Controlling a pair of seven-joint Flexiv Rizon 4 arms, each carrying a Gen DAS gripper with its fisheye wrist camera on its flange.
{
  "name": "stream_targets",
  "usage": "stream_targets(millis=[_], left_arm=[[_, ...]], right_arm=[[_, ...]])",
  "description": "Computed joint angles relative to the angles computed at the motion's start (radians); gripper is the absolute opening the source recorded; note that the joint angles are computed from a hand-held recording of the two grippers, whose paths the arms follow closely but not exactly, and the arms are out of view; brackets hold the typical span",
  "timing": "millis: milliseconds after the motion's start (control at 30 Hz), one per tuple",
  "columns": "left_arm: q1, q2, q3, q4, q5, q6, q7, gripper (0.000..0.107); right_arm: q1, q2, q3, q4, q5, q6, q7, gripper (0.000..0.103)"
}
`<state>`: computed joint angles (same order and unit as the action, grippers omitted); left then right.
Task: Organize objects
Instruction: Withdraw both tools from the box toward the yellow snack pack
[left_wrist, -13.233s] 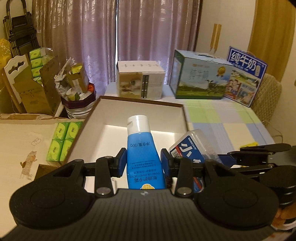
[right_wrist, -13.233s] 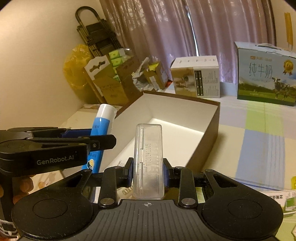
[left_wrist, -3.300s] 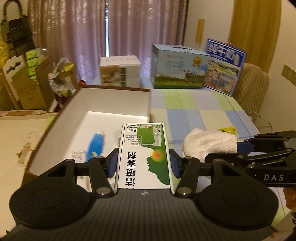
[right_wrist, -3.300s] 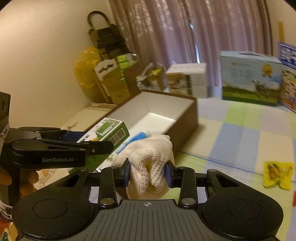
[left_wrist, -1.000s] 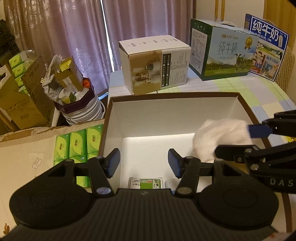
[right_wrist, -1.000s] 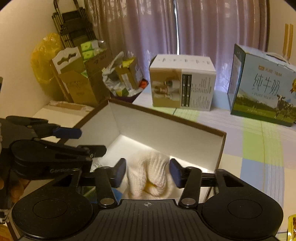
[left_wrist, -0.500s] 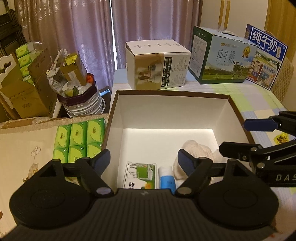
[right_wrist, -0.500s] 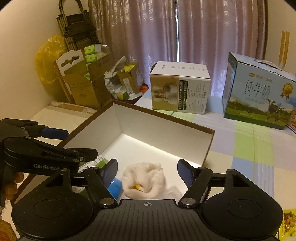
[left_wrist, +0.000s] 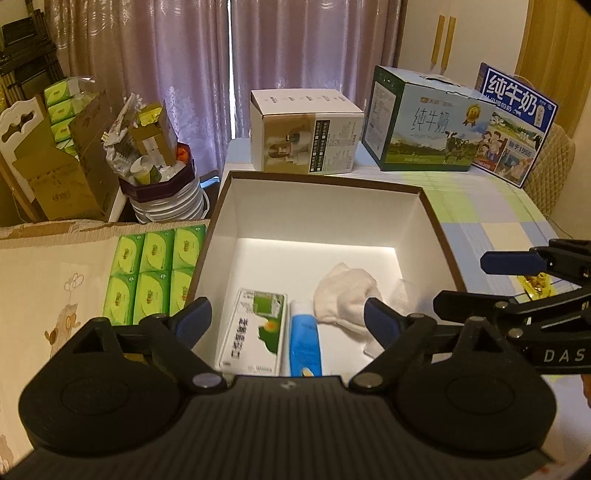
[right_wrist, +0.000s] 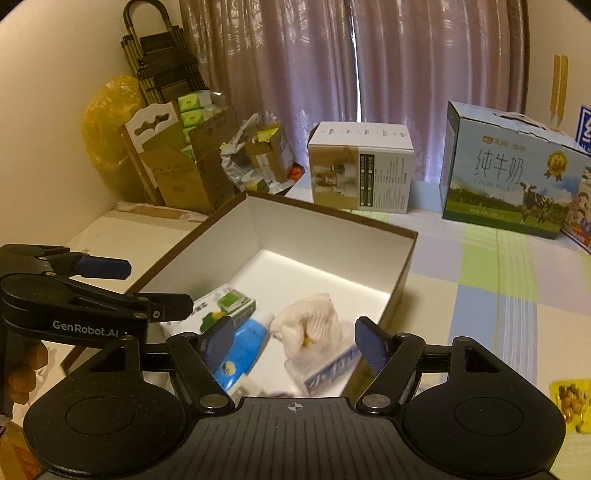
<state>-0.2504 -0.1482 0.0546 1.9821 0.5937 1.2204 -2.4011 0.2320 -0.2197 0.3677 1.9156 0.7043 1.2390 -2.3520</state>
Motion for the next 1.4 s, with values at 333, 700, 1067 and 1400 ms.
stream_targets(millis=[333,700,1067,1400], left_arm=[[-0.022,0.087,-0.054,0.062,0.027,-0.071,-0.109,0.092],[-0.05,0.141,-0.142,0.087,0.039,-0.161,-0.192,0.092],[-0.132,0.103,-0.2,0.022,0.053,-0.25,-0.252,0.092],[-0.255,-0.001,-0.207,-0.123,0.066,-0.377,-0.335,0.092]], right_arm=[[-0.013,0.123,-0.053,0.083,0.097,-0.108,-0.043,0.069],[0.008,0.255,-0.16,0.177,0.162,-0.209,-0.096,0.069],[-0.031,0.339,-0.275,0.224,0.177,-0.35,-0.174,0.069],[-0.128,0.327,-0.361,0.187,0.144,-0.53,-0.266,0.069]])
